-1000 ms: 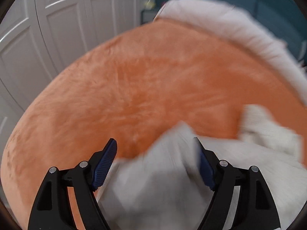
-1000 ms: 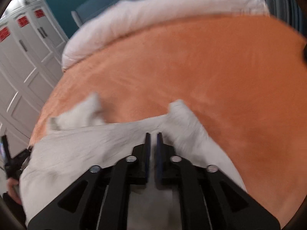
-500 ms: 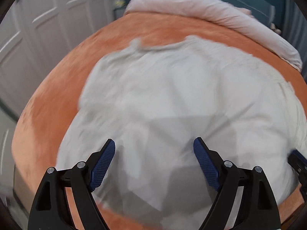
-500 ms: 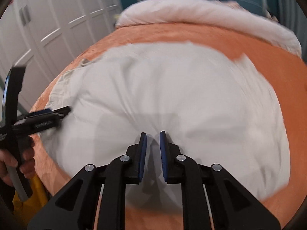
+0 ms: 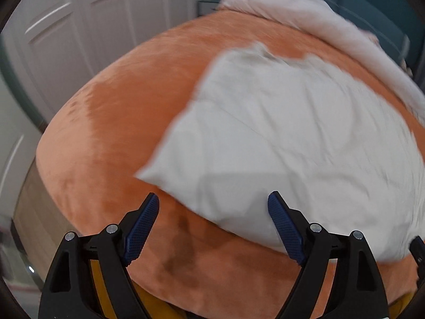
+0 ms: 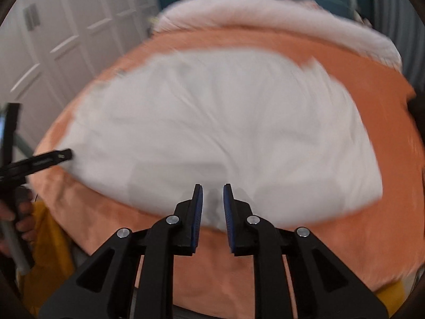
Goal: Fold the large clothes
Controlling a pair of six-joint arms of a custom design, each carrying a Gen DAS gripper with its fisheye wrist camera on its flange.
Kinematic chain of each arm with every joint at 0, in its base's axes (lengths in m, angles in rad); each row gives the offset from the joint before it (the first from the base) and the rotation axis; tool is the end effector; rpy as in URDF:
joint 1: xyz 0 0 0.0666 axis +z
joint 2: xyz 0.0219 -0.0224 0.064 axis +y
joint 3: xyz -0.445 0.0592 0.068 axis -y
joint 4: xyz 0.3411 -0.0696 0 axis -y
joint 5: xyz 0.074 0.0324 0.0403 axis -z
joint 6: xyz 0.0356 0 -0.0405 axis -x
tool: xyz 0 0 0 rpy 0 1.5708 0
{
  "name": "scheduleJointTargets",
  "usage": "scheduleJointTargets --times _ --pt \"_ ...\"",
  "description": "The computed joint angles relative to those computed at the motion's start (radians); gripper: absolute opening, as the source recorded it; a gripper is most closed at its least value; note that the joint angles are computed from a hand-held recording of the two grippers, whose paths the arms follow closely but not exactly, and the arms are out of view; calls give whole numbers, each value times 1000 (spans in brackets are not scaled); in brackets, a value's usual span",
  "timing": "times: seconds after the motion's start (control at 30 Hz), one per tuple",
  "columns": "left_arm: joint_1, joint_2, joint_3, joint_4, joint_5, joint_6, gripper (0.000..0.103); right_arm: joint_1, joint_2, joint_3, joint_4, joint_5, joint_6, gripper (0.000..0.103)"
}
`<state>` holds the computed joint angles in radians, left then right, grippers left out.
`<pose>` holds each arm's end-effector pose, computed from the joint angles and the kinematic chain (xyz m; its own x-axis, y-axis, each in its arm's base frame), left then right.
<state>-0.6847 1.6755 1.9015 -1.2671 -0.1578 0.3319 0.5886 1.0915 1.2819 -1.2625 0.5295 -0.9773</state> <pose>0.4087 -0.3270 0.5482 -0.8155 0.2504 -0.5219 0.3145 0.9485 -0.0364 0.2280 0.1301 0.5293 -0.6392 0.4336 -0.6352 0.4499 0.8807 0.1484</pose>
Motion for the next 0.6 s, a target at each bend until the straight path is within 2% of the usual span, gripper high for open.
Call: scheduleJointTargets --times 0.03,0.13,0.17,0.27,0.33,0.4,0.47,0.57,0.6 --pt "24 9 10 2 9 14 81 -26 19 42 44 -36 72 16" --pt "64 42 32 -20 35 30 81 -118 93 140 137 -165 214 16" --pt "78 51 25 -15 46 29 82 -173 144 196 173 -241 266 16" --pt "104 49 -26 27 107 31 86 -280 284 328 209 -425 333 16" --pt "105 14 -102 110 106 19 88 -313 401 437 181 -496 370 16" --pt "86 -14 -166 190 61 -24 88 -328 499 537 125 -507 404 16" --pt "74 -24 -192 226 32 -42 88 -347 600 632 71 -521 433 16" --pt "79 -21 -194 235 47 -34 90 -375 753 800 -15 -512 442 15" --pt "80 -20 -195 237 52 -33 91 -386 773 815 -18 -514 443 13"
